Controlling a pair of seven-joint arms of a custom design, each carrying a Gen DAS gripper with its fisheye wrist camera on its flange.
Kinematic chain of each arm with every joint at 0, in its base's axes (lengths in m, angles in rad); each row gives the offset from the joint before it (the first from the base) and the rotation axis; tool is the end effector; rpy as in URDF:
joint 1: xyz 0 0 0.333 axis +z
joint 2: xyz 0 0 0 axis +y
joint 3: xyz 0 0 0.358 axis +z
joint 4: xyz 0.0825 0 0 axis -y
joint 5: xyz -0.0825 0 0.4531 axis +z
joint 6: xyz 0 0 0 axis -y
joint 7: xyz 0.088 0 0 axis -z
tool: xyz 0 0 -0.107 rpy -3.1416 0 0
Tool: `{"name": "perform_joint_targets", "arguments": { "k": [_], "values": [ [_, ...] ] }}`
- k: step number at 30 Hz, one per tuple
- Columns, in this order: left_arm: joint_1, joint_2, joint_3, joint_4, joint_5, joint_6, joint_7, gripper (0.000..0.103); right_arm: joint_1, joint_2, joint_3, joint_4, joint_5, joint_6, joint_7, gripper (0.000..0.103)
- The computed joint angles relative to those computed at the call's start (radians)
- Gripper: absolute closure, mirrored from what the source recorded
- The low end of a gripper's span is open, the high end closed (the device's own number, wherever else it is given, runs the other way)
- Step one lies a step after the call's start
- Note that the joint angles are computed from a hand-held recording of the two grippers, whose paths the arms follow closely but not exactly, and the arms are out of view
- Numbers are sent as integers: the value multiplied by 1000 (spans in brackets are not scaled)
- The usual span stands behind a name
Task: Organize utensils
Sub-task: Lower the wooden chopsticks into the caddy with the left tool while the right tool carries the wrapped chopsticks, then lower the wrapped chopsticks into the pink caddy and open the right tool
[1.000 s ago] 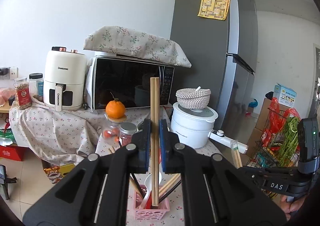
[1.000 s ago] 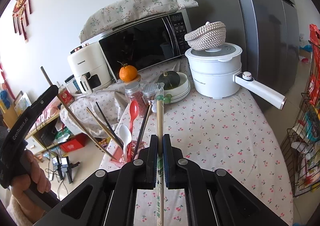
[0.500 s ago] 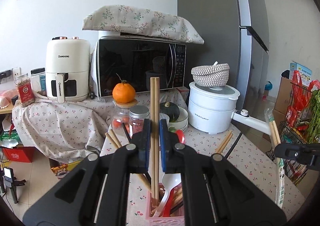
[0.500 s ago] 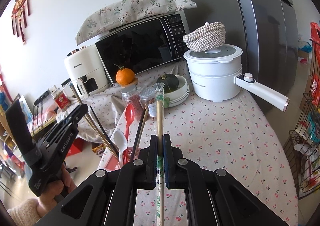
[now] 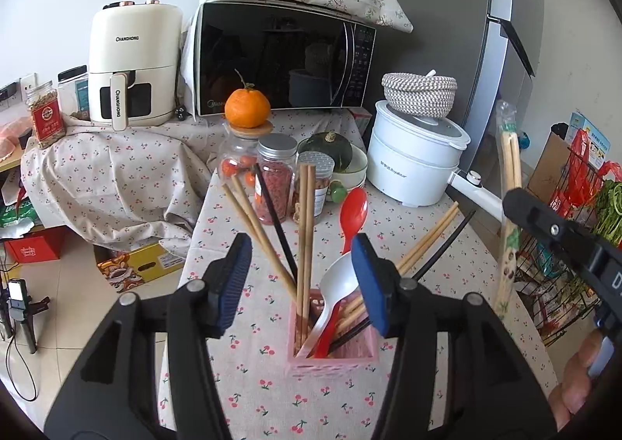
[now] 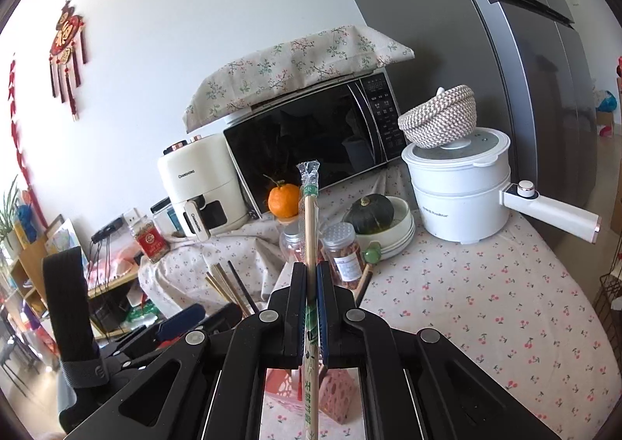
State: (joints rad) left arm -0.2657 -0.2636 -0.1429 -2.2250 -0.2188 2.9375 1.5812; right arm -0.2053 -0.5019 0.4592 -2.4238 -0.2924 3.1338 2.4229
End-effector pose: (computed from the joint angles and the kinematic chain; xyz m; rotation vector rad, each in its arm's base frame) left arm 0.5300 -0.2225 0.6143 -1.5090 1.9286 -1.1579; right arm 0.4695 0.1862 0.6154 -1.2787 1.5884 -0.7318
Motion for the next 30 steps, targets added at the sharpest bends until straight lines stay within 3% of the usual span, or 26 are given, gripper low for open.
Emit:
{"name": "perform_joint_targets", "arguments": {
  "k": [3, 9, 12, 15, 18, 23, 30],
  "values": [
    [59, -33, -27, -10, 79, -93, -63, 44, -183, 5, 170, 33, -23, 51, 74, 98],
    [51, -62, 19, -24, 44, -159, -17, 44, -548, -45, 508, 114, -11, 55, 193, 98],
    [63, -71, 21, -31, 42, -156, -17, 44, -684, -109, 626, 141, -5, 43, 247, 98],
    [57, -70, 34, -30, 16, -159, 0, 44, -777, -199, 700, 156, -3, 29, 282, 98],
    [58, -66, 36, -26, 3, -166, 10, 44, -833, -278, 745, 167, -3, 21, 292, 98],
    [58, -63, 36, -24, -16, -179, 23, 44, -869, -382, 785, 164, 4, 6, 294, 98],
    [63, -58, 34, -18, -27, -209, 26, 44, -787, -374, 765, 111, 0, -30, 269, 95]
  ]
}}
